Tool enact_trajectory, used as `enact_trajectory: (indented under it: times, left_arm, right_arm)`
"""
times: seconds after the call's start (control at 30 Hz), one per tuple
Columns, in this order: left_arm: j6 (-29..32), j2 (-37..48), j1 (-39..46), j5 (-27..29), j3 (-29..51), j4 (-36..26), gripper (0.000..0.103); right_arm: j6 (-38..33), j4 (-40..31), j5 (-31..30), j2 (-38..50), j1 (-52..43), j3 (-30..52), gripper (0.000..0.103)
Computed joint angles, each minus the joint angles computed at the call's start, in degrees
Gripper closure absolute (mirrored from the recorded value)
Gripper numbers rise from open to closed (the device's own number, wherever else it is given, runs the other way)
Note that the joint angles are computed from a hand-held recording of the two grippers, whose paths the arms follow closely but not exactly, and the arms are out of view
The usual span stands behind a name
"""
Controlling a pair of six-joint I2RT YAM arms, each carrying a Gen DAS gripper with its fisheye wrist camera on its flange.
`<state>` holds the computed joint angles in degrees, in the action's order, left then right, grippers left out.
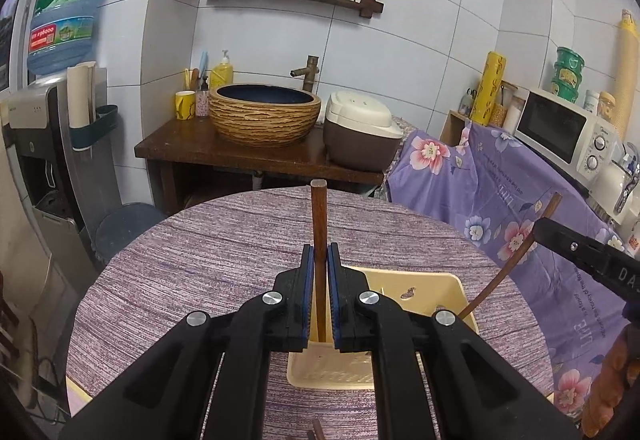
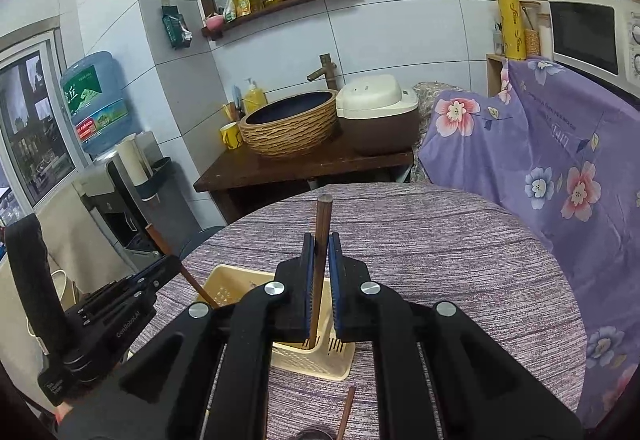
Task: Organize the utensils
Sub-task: 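Open the left tool over the holder while the right tool releases its chopstick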
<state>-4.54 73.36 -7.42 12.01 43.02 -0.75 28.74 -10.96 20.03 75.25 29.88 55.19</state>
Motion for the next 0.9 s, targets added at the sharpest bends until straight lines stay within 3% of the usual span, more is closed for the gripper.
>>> enact_trajectory:
  times: [0.03,0.1,0.13,0.17,0.2,0.23,0.27,0.3,0.43,0.63,0.77,0.9]
  left_arm:
    - [0.2,0.0,0.0,0.0,0.0,-0.3,0.095]
    - [0.6,-0.8,0.3,0.9,-0.4,-0.9,0.084]
    - [0.5,-1.3,0.6,1.5,-0.8,-1.0,0.065]
    - [0.2,-2.8,1.3,2.6,-1.9,-0.9,0.048]
    - [-0.3,-4.4,1.9,3.5,-3.4,-0.1,0.042]
    - [-0.2,-6.7,2.7,4.8,-5.2,0.2,0.037]
    - [0.4,-8.3,2.9,5.1,-6.3,-0.1,0.035]
    - [1.4,-10.0,3.1,5.3,-7.4,-1.1,0.034]
    - [4.4,-18.2,5.2,4.5,-13.4,-5.2,0.027]
    - [8.5,-25.8,10.5,3.4,-24.5,-8.4,0.027]
    - [11.0,-25.5,14.3,6.0,-30.7,-9.0,0.031]
    - [12.1,-26.3,17.4,6.5,-35.3,-8.6,0.037]
  right_arm:
    - [0.2,0.4,0.0,-0.2,-0.1,-0.4,0.095]
    - [0.5,0.8,-0.3,-0.7,-0.4,-1.2,0.095]
    - [0.5,0.7,0.0,-0.9,-0.2,-1.5,0.094]
    - [0.4,0.3,0.7,-1.3,0.0,-1.8,0.089]
    - [0.4,0.3,1.7,-1.8,0.7,-2.5,0.083]
    - [0.4,0.8,2.4,-2.4,1.2,-3.3,0.066]
    - [0.5,1.4,3.6,-3.3,1.9,-4.5,0.051]
    - [0.7,1.7,5.4,-4.2,3.0,-5.7,0.047]
    - [2.0,-0.8,9.9,-7.2,6.7,-9.7,0.047]
    - [10.9,-3.7,13.0,-8.3,14.4,-19.8,0.047]
    - [17.7,3.1,8.5,-4.1,18.3,-27.2,0.048]
    - [21.7,9.7,8.8,2.2,24.9,-30.1,0.049]
